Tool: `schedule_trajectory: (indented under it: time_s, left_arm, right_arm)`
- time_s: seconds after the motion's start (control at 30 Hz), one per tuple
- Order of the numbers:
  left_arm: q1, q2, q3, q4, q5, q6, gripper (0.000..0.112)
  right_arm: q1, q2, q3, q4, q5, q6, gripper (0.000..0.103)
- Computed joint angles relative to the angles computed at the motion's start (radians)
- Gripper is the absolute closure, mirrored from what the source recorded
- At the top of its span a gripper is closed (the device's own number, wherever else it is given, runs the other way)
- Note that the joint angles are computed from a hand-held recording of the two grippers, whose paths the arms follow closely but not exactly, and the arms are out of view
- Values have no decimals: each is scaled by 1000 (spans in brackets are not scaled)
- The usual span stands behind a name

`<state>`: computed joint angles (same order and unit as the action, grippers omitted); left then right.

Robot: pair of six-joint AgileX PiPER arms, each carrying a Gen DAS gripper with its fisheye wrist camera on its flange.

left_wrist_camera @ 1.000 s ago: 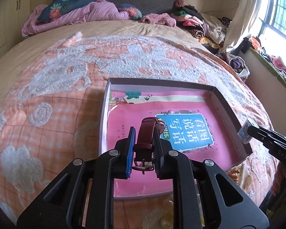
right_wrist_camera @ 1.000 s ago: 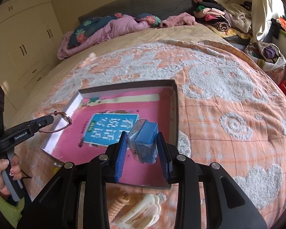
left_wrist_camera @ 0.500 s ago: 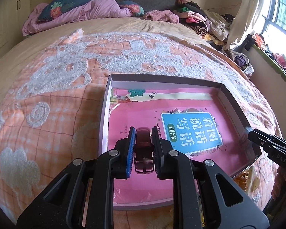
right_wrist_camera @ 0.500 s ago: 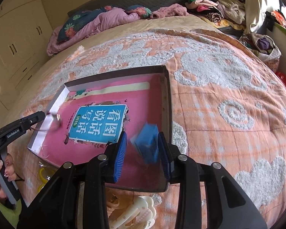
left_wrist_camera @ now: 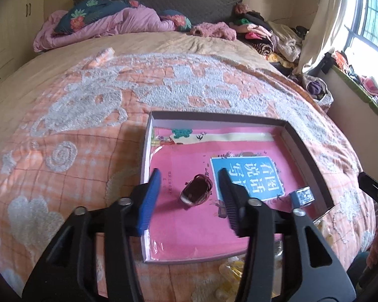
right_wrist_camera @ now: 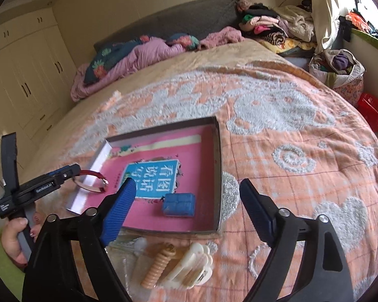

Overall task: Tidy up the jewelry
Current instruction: 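Lower the watch strap and blue box into the pink box and release both, then move the left tool toward the bagged yellow hair ties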

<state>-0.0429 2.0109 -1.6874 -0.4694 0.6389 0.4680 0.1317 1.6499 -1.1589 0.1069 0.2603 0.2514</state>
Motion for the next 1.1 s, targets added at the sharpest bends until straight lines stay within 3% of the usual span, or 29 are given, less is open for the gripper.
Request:
schedule_trajectory:
  time_s: [0.17,0.23,0.4,1.1]
  left_arm:
    - [14,-70,49,-38,-9,14,46]
    - [19,-96,66,-45,-16,19,32]
    - [33,-158,118,-81,-23,47,23]
    - [88,-385,428,-260,-37,301,19]
  right_arm:
    - [19,-85,51,-75,-3,69,14]
    - [26,-110,65,-102,0,95,14]
    - [46,-167,100,-202,5,198,9]
    - [156,-374,277,-438,61,423,7]
